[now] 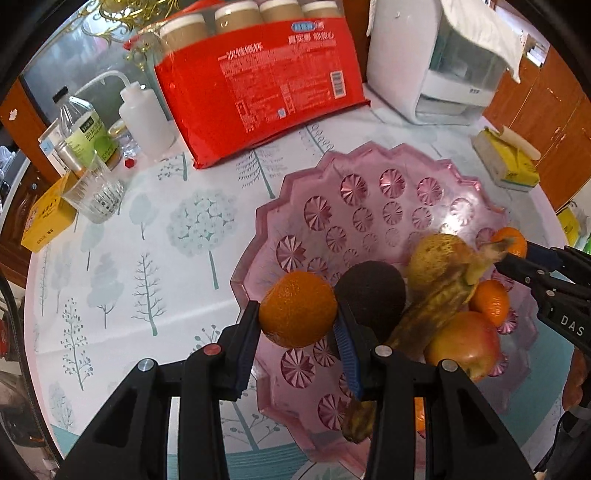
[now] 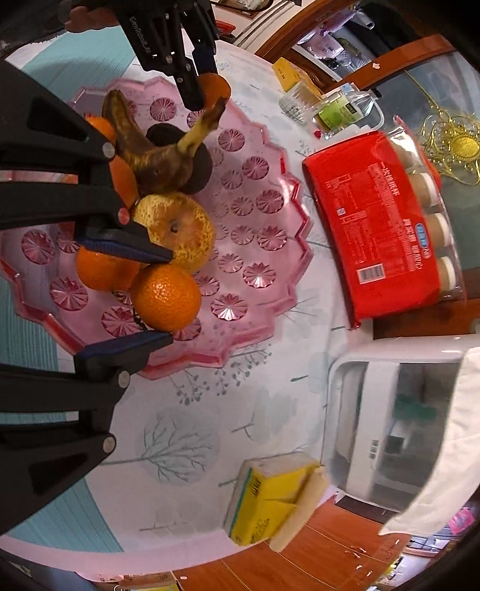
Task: Organize fruits
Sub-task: 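Carry both oranges into the pink bowl and open both tools, then withdraw both tools toward the mandarins and lychees on the plate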
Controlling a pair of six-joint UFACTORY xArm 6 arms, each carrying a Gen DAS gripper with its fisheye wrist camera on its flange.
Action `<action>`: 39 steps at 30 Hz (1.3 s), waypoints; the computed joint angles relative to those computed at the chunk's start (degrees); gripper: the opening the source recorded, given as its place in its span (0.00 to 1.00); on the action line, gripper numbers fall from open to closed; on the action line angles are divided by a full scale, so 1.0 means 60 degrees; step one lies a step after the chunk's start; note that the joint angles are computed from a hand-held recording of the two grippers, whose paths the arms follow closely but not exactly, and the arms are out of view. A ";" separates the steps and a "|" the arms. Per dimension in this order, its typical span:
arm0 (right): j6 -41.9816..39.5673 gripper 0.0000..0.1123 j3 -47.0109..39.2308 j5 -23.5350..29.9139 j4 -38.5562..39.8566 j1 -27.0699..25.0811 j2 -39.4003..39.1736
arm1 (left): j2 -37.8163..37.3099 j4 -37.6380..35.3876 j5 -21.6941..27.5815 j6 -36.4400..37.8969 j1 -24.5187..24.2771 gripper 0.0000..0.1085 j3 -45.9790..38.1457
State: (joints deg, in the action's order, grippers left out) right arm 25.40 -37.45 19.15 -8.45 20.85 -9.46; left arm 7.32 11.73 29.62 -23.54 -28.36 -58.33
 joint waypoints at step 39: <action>0.2480 0.45 0.0746 0.0837 -0.2441 0.1123 -0.2588 | -0.3366 0.1182 0.0184 -0.1291 -0.0382 0.71 0.1998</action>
State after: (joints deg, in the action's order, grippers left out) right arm 40.28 -32.97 24.17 -23.09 27.59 -24.99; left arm -12.88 18.82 30.72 -31.28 -30.66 -46.34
